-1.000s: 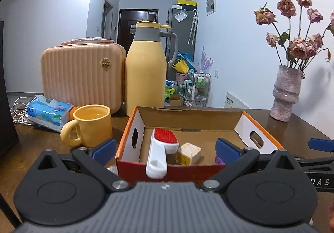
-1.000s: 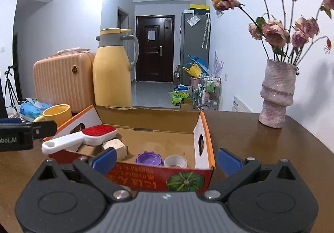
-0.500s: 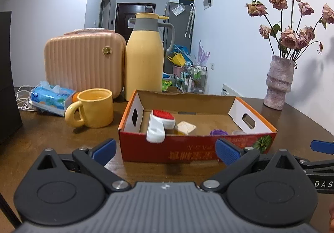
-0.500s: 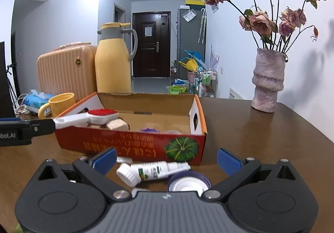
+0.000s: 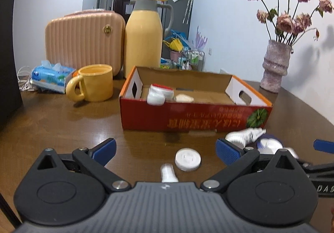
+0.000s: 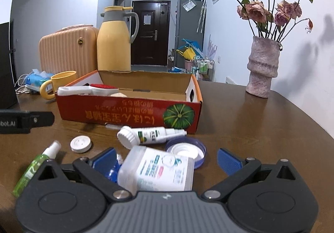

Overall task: Organize rigid objects
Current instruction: 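Withdraw both tools from the box toward the remaining items on the table, then grasp the white wipes tub with the right tool while the left tool approaches the green spray bottle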

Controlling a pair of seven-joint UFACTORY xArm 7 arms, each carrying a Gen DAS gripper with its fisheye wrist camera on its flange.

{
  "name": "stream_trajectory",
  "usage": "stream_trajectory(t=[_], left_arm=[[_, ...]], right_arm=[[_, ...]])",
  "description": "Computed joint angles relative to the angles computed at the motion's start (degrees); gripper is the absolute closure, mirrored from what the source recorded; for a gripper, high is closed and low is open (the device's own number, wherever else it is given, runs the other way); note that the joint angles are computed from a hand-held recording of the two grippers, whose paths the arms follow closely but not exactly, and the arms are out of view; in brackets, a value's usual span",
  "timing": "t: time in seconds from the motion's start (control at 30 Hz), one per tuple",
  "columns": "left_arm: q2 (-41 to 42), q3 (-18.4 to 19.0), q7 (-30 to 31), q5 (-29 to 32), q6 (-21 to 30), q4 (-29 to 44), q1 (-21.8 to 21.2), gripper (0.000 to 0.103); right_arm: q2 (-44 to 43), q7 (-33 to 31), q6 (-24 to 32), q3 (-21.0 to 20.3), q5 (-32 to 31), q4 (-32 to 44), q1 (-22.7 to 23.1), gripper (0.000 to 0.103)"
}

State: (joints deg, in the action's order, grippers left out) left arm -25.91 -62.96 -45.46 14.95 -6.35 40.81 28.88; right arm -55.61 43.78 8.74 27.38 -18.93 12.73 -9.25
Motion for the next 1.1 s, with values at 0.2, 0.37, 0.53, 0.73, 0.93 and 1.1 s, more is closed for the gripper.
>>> stream_trajectory(t=[0.2, 0.37, 0.53, 0.73, 0.93, 1.1], left_arm=[[-0.1, 1.8, 0.0, 0.3, -0.1, -2.0, -2.6, 0.000], [0.9, 3.0, -0.3, -0.1, 0.6, -2.1, -3.6, 0.000], [1.2, 3.6, -0.9, 0.4, 1.1, -2.0, -4.0, 0.000], [1.8, 4.0, -1.4, 1.4, 1.8, -1.8, -4.4, 0.000], [2.6, 4.8, -1.8, 2.2, 2.3, -1.6, -5.2, 0.000], [2.8, 5.4, -2.2, 3.0, 2.3, -1.6, -5.7, 0.000]], right_arm=[[-2.2, 2.4, 3.6, 0.6, 0.6, -0.9, 2.2, 0.000], [-2.3, 4.3, 5.2, 0.6, 0.2, -0.7, 3.4, 0.000], [-0.6, 6.6, 6.6, 2.0, -1.0, 1.0, 2.0, 0.000], [3.4, 9.1, 7.7, 3.1, -3.0, 3.8, 0.4, 0.000], [6.7, 13.3, 9.6, 4.4, -5.9, 6.2, -2.2, 0.001], [8.0, 15.1, 9.5, 3.1, -7.8, 6.0, -2.3, 0.002]])
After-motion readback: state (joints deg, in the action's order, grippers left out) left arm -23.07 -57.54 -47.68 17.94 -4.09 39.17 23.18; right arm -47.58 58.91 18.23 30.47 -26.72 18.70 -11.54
